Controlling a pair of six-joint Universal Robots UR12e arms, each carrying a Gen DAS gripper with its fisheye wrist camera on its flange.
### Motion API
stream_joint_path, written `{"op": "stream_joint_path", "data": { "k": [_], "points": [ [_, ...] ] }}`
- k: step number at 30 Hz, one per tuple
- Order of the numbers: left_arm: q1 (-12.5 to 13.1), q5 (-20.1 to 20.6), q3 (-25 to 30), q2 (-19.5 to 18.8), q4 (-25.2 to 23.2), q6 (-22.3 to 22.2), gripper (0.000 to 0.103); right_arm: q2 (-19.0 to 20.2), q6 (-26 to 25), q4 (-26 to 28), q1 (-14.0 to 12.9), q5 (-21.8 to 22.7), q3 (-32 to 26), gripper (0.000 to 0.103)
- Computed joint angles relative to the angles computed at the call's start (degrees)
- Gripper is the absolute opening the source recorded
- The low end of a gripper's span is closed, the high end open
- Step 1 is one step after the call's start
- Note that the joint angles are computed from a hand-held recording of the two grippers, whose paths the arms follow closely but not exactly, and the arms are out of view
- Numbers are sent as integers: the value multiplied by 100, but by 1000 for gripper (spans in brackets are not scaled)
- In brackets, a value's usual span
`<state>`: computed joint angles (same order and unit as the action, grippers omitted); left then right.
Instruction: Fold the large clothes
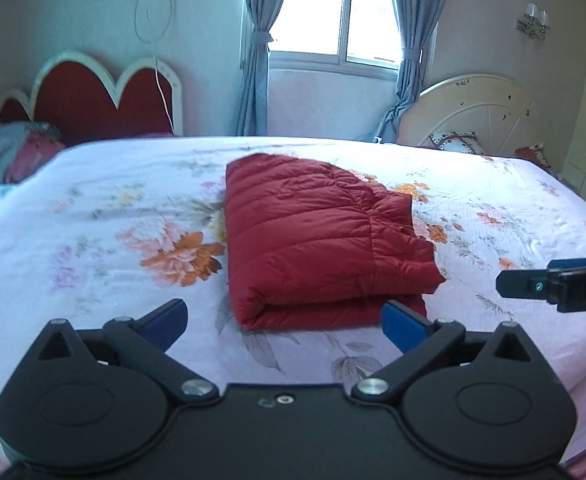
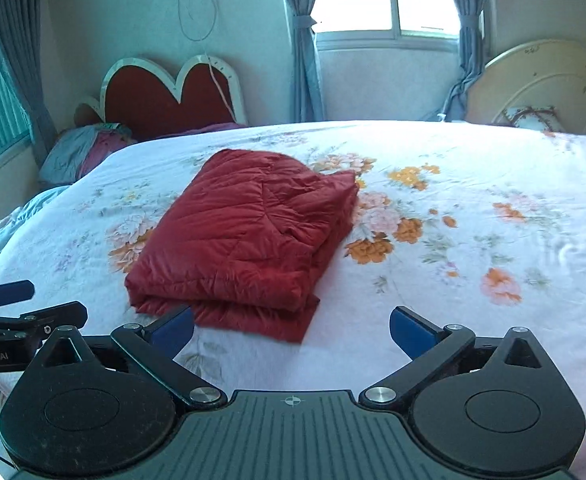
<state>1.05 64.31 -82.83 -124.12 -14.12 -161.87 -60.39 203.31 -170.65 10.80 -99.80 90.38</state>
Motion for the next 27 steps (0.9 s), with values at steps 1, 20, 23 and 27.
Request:
{"op": "stream_joint_path", "data": {
  "k": [1, 20, 23, 27],
  "points": [
    [7, -17, -80, 62, 69, -43, 103, -54, 3, -1, 26, -31, 40, 103],
    [121, -237, -913, 708, 776, -375, 102, -608, -57, -305, 414, -692, 541, 103],
    [120, -259, -915, 708, 801, -376, 102, -630, -55, -319, 417, -705, 565, 103],
    [116, -294, -924, 713, 821, -361, 102, -657, -9, -318, 412, -736, 591, 103]
  ]
}}
